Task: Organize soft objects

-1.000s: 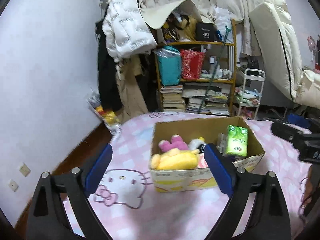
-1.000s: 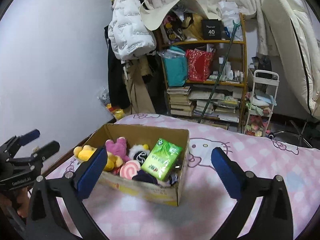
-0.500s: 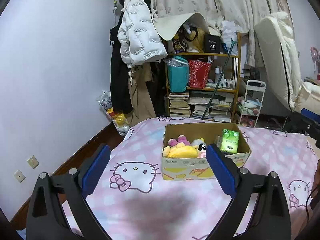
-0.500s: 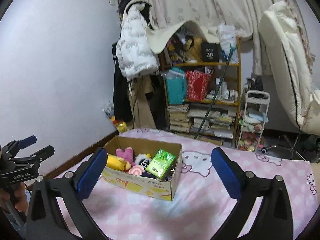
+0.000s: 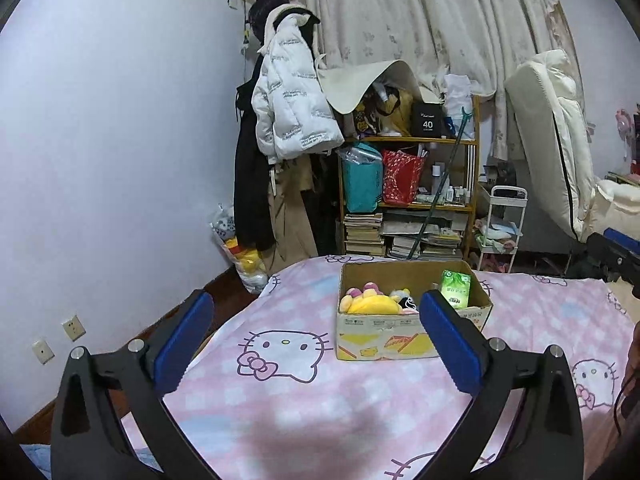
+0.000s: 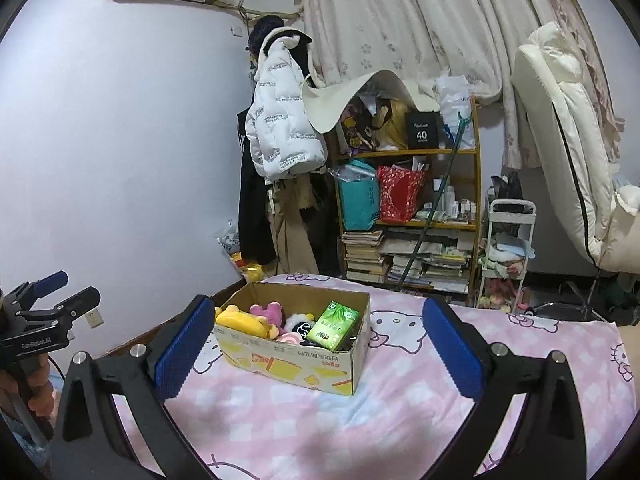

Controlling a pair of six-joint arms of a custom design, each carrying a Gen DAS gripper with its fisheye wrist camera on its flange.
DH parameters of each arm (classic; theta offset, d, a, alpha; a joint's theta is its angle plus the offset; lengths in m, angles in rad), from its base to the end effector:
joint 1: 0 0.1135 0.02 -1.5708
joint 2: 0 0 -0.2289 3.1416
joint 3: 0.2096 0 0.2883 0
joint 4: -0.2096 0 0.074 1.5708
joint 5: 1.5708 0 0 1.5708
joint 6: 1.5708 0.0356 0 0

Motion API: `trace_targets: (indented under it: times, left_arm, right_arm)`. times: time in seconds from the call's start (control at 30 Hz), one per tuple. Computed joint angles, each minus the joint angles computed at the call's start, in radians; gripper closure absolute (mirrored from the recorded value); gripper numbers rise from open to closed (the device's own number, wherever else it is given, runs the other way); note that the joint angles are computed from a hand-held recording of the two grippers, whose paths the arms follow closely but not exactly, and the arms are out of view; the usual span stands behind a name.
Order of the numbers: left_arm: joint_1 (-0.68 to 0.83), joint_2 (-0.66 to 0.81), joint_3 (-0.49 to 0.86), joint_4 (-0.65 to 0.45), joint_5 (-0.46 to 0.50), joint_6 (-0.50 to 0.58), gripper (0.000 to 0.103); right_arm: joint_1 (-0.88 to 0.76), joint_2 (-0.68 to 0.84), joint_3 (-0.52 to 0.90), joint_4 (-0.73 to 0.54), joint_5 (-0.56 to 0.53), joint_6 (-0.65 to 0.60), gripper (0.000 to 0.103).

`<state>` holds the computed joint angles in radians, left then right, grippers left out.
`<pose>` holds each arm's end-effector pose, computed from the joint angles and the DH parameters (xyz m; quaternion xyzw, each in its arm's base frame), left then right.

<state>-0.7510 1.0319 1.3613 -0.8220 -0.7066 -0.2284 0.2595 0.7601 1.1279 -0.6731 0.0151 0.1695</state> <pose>0.1905 -0.1462 0.4101 0.0364 0.8237 0.0355 0.5647 0.1936 0.0508 0.3956 -0.0318 0.8058 0.1199 0.5791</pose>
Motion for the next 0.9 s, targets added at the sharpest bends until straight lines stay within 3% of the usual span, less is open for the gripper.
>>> trace_targets:
  times: [0.2, 0.9]
  left_arm:
    - [-0.090, -0.073, -0.098, 0.099, -0.136, 0.059, 0.001]
    - [-0.001, -0.089, -0.211, 0.157, -0.015, -0.012, 0.001]
  right_arm:
    - [0.045, -0.052, -0.058, 0.009, 0.087, -0.003, 0.000]
    - [0.003, -0.117, -0.197, 0.082, 0.084, -0.023, 0.000]
